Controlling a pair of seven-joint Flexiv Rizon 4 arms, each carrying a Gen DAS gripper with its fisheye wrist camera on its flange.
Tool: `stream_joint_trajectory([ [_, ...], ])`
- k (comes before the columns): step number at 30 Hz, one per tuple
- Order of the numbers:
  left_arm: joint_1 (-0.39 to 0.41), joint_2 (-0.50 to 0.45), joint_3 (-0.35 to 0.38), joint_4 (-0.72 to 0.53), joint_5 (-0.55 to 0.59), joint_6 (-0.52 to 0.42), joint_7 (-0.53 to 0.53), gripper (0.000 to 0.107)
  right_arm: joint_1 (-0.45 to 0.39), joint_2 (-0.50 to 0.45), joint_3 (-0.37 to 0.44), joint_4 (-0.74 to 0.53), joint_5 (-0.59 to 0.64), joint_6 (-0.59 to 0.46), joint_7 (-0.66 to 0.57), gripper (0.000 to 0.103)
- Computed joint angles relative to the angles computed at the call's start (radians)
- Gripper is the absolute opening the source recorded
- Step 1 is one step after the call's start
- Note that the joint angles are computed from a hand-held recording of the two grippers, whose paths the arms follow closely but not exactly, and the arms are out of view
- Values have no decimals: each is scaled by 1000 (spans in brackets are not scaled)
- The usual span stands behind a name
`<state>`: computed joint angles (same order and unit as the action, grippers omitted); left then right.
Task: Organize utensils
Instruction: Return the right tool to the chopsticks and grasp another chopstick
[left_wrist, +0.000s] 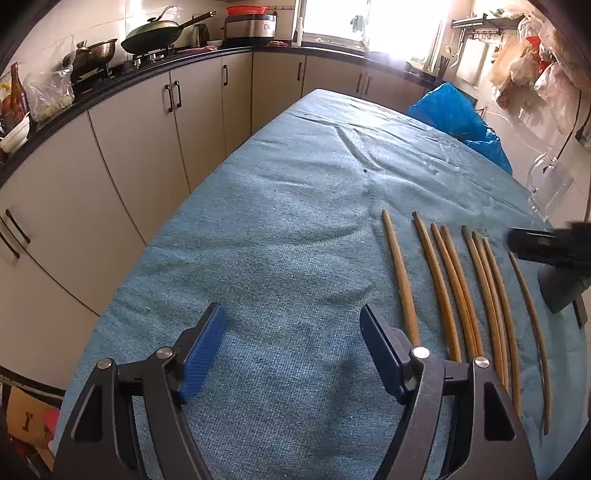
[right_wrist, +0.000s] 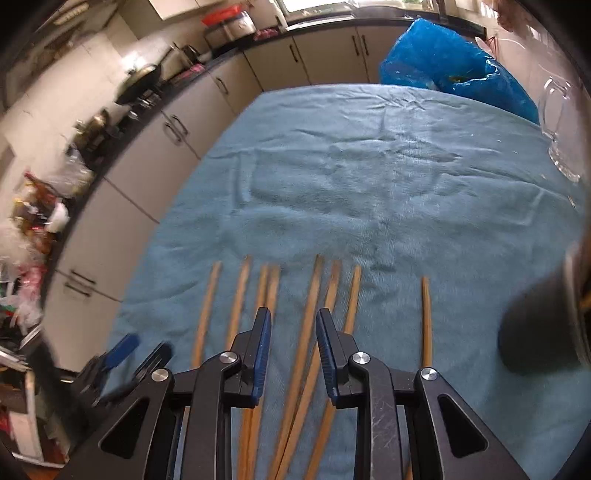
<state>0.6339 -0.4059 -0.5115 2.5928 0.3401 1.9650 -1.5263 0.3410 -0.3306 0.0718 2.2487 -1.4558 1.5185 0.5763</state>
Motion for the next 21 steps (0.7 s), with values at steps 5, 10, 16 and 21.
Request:
stream_joint_trajectory([
  [5, 45, -15, -42, 1, 14, -1, 0, 74, 13, -72, 41, -35, 300, -52, -251, 27],
  [10, 83, -28, -79, 5, 20, -1, 1, 75, 30, -103, 47, -57, 453, -74, -379, 26],
  [16, 84, -30, -84, 5, 16, 1, 0, 76, 70, -120, 39, -85, 571, -94, -508, 19],
  [21, 64, -26, -69, 1, 10, -1, 1, 76, 106, -134, 47, -120, 684, -176, -624, 17],
])
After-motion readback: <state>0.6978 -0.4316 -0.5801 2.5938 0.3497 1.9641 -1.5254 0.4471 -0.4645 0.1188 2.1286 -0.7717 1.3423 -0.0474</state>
